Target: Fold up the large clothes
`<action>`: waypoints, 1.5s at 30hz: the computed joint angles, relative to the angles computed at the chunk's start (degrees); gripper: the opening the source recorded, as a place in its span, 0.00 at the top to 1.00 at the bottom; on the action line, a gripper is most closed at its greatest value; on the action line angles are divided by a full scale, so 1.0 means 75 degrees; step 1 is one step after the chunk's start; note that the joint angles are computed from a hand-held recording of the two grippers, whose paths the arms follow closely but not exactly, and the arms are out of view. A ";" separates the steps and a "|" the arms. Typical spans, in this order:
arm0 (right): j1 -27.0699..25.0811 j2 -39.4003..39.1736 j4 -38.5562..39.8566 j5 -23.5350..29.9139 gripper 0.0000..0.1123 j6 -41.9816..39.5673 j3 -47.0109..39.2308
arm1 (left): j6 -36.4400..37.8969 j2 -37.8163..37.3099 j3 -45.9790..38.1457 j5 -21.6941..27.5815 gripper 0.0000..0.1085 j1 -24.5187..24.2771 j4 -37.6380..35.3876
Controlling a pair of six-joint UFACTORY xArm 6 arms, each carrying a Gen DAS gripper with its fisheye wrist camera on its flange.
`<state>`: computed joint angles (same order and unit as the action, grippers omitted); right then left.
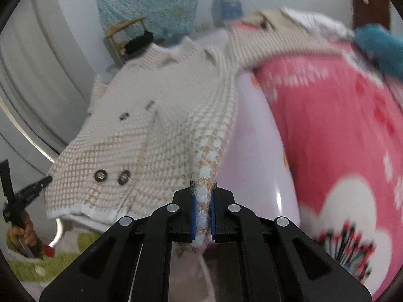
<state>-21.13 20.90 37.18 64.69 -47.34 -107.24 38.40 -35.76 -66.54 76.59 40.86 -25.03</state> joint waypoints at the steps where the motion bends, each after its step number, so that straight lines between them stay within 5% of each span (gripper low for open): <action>1: -0.0019 0.0045 -0.0280 0.0018 0.93 0.0174 0.0160 | -0.0033 -0.0010 0.0137 0.0104 0.92 0.0050 0.0113; 5: 0.0027 0.0195 -0.1105 -0.0112 0.85 0.0817 0.0193 | -0.0129 0.0302 -0.0032 0.0456 0.90 0.0209 0.0228; 9: 0.0033 -0.0590 -0.0919 -0.1185 0.55 0.0472 0.1009 | 0.0244 0.0437 -0.0368 0.0085 0.70 0.0410 0.0087; 15: 0.0617 -0.0684 -0.0282 -0.1552 0.45 -0.0055 0.0805 | 0.0080 0.0847 -0.0821 -0.0310 0.59 -0.0048 -0.0394; 23: 0.1553 0.0633 -0.0591 -0.1234 0.45 0.0419 -0.0759 | -0.0757 0.1675 -0.1118 -0.1014 0.53 -0.1800 -0.0036; 30: 0.1810 0.2428 -0.1366 -0.0396 0.53 0.1816 -0.3130 | -0.1237 0.2362 -0.1336 -0.1139 0.49 -0.2305 0.0322; 35: 0.1849 0.2592 -0.2336 0.0052 0.54 0.2396 -0.3039 | -0.1192 0.2547 -0.1241 -0.1046 0.41 -0.2327 0.0473; 38: 0.1965 0.2406 -0.2569 -0.0069 0.51 0.2461 -0.2997 | -0.1029 0.2569 -0.1260 -0.0918 0.31 -0.2308 0.0286; 41: 0.2211 0.2182 -0.2240 -0.0411 0.39 0.2064 -0.2957 | -0.0966 0.2644 -0.1347 -0.0792 0.25 -0.2380 0.0339; 45: 0.2670 0.2727 -0.1778 -0.0008 0.24 0.1789 -0.4042 | -0.1024 0.2706 -0.1388 -0.0812 0.20 -0.2447 0.0362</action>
